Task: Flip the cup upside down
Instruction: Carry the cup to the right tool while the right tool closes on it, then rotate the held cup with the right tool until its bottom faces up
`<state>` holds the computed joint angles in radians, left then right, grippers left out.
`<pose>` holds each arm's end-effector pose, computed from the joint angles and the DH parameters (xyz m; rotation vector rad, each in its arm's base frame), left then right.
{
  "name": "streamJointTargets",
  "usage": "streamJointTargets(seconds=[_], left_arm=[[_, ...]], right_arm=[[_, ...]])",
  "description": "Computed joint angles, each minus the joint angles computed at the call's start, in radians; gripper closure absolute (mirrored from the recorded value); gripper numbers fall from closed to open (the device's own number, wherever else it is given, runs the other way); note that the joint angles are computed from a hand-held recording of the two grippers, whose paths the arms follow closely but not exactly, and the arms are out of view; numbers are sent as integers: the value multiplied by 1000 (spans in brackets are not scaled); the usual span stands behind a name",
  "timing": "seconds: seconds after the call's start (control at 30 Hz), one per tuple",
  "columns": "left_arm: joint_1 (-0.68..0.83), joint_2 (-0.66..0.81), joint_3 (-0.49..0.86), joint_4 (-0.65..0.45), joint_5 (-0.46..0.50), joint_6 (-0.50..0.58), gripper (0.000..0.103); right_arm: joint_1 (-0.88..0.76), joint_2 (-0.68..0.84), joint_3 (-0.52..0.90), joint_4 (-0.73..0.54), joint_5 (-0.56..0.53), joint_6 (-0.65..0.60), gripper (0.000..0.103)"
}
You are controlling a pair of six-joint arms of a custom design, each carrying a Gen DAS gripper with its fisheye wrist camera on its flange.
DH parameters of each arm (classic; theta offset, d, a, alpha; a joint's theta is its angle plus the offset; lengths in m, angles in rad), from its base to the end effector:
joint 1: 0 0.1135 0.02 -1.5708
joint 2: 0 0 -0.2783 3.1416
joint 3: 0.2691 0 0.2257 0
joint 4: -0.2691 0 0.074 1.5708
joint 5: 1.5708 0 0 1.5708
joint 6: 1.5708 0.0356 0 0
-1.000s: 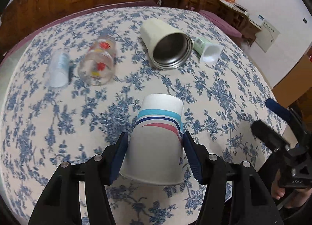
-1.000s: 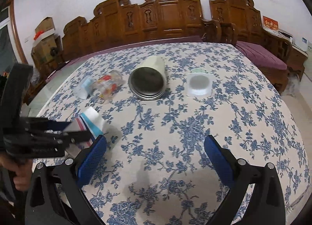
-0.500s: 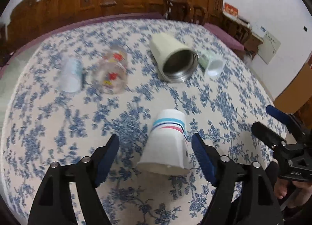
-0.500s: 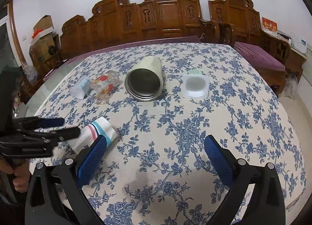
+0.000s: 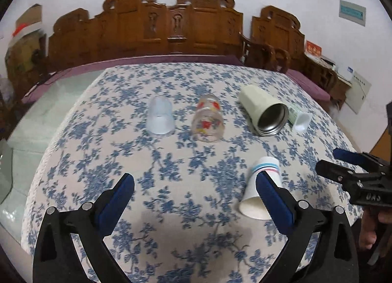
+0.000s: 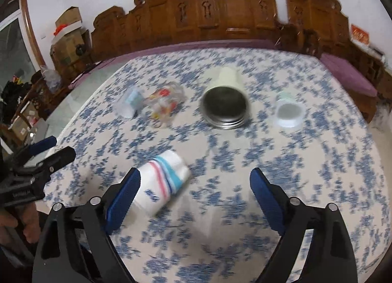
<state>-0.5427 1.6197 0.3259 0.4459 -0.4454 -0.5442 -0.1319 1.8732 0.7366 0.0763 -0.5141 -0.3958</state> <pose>0.1972 -0.1010 0.1190 -0.1991 2.3055 -0.0038 0.2998 -0.0221 0.1154 -0.4957 2.4402 0.4613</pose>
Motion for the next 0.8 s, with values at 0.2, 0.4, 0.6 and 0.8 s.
streamJointTargets(seconds=[0.2, 0.4, 0.6, 0.8], left_arm=[[-1, -20, -65, 56, -48, 2, 8], [15, -21, -106, 110, -31, 4, 8], [22, -36, -124, 128, -16, 10, 8], [9, -56, -131, 124, -23, 12, 8]], right_arm=[[79, 121, 150, -164, 22, 130, 17], [136, 229, 270, -279, 30, 251, 17], [187, 316, 359, -351, 59, 338, 18], [205, 377, 428, -386, 73, 388, 21]])
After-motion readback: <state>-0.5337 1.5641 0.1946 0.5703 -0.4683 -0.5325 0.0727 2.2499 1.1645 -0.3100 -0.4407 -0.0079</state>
